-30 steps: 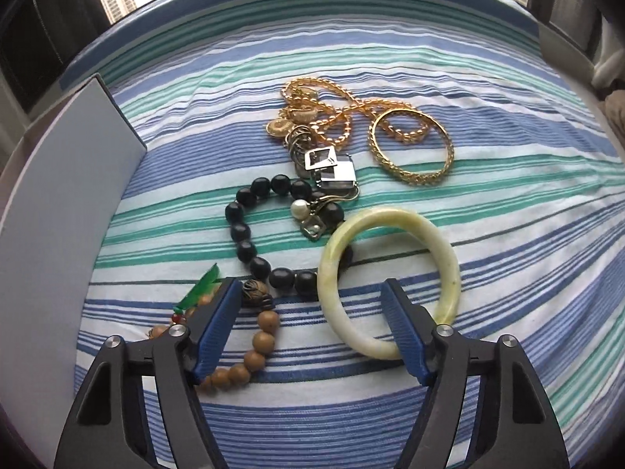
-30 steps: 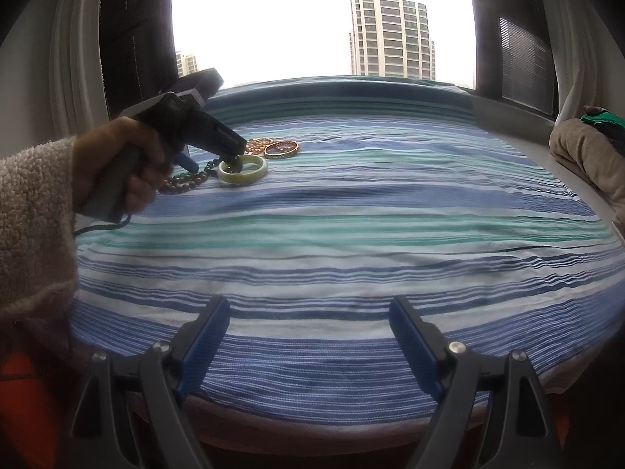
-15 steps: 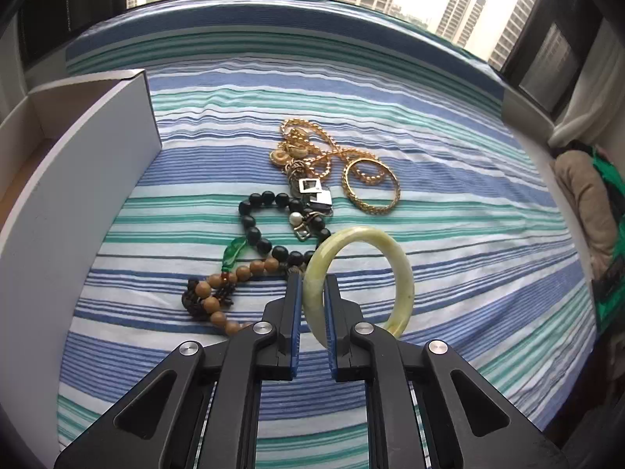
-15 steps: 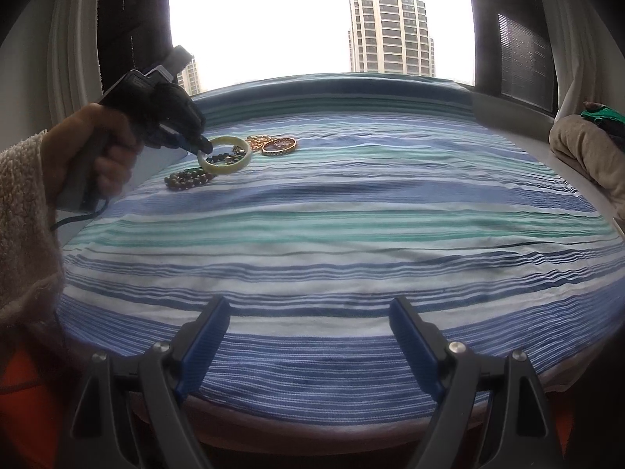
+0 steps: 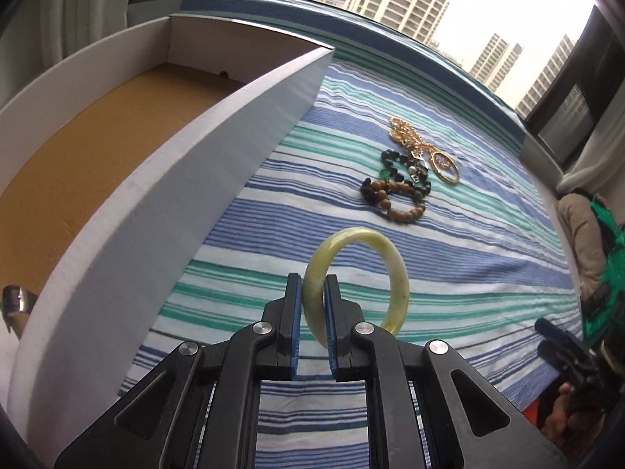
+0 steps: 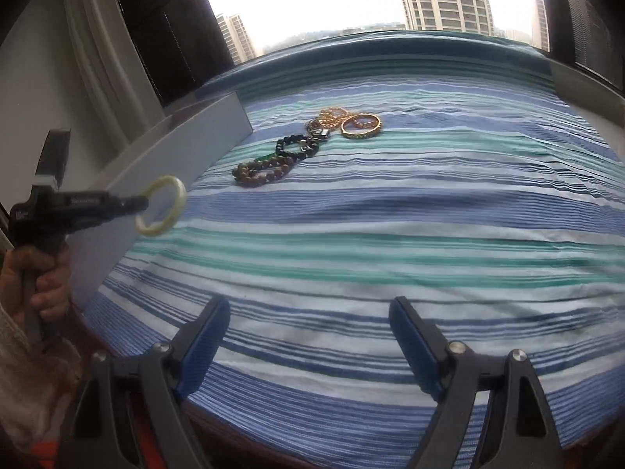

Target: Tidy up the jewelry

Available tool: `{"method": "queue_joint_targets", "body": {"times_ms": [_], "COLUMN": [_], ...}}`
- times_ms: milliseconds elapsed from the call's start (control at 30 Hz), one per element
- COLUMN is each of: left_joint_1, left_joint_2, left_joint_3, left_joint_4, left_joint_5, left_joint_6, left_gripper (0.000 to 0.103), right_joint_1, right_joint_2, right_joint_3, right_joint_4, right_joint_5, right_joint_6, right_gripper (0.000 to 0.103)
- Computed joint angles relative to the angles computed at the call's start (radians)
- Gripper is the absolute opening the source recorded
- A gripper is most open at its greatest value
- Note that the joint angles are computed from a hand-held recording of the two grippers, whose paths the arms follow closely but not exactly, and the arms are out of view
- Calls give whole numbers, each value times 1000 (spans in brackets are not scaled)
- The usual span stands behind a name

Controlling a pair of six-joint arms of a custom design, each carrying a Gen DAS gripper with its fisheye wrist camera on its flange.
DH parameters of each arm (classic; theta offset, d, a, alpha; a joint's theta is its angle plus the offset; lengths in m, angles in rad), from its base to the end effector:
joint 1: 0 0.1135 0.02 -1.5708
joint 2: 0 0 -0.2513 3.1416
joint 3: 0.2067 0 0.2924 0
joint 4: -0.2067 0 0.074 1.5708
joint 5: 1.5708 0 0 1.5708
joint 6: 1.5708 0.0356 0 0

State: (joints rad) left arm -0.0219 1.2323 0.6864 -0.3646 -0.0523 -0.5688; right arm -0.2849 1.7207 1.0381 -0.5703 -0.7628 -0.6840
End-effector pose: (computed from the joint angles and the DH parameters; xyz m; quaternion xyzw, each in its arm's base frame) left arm 0.2795 -0.0043 0.1667 -0.2635 0.9082 -0.0707 0.3172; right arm 0.3415 -0.0744 0.1333 -0.2394 0.8866 0.2568 0.3012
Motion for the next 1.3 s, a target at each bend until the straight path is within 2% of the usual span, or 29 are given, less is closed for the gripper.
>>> {"method": "queue_joint_targets", "body": {"times_ms": [100, 133, 167, 200, 267, 367, 400, 567, 633, 700, 767, 833, 867, 900, 967, 1000, 1100, 1200, 1300], "left_joint_1": [19, 28, 28, 28, 27, 33, 32, 36, 47, 57, 63, 55, 48, 40, 30, 26, 17, 14, 13], "left_joint_2": [-59, -65, -65, -70, -82, -120, -128, -161, -154, -150, -154, -136, -132, -132, -124, -120, -78, -53, -38], "left_joint_3": [-73, -88, -97, -108, -116, -138, -144, -176, -181, -183, -189, -181, -177, -177, -179, -181, -171, -169, -162], "left_joint_4": [21, 30, 39, 45, 42, 37, 37, 45, 60, 68, 66, 57, 45, 35, 32, 32, 44, 63, 70], "left_joint_5": [13, 28, 34, 38, 45, 67, 70, 93, 108, 118, 117, 93, 77, 63, 43, 37, 23, 33, 31], "left_joint_6": [-21, -28, -38, -42, -51, -55, -54, -49, -49, -48, -45, -47, -50, -51, -50, -49, -49, -51, -49], "left_gripper": [9, 9, 9, 10, 10, 11, 11, 11, 11, 11, 11, 11, 10, 10, 10, 9, 9, 9, 9], "right_joint_1": [105, 145, 183, 220, 289, 364, 384, 475, 507, 548, 588, 607, 613, 613, 595, 586, 552, 521, 501], "right_joint_2": [199, 277, 352, 426, 589, 759, 782, 753, 762, 802, 797, 792, 790, 789, 771, 755, 736, 807, 789], "right_joint_3": [295, 403, 505, 601, 808, 1015, 1040, 991, 1016, 1098, 1097, 1086, 1082, 1078, 1048, 1026, 1004, 1103, 1070], "right_joint_4": [-173, -226, -262, -290, -368, -405, -390, -206, -208, -298, -298, -285, -277, -270, -245, -233, -243, -334, -316], "right_joint_5": [-20, -16, -10, -2, 4, 23, 38, 202, 260, 348, 450, 483, 504, 505, 450, 427, 353, 283, 244], "right_joint_6": [135, 181, 244, 305, 402, 563, 609, 688, 677, 621, 567, 556, 554, 561, 586, 591, 602, 604, 577], "right_gripper": [83, 76, 58, 51, 51, 46, 41, 40, 40, 40, 39, 37, 25, 16, 16, 12, 15, 17, 17]}}
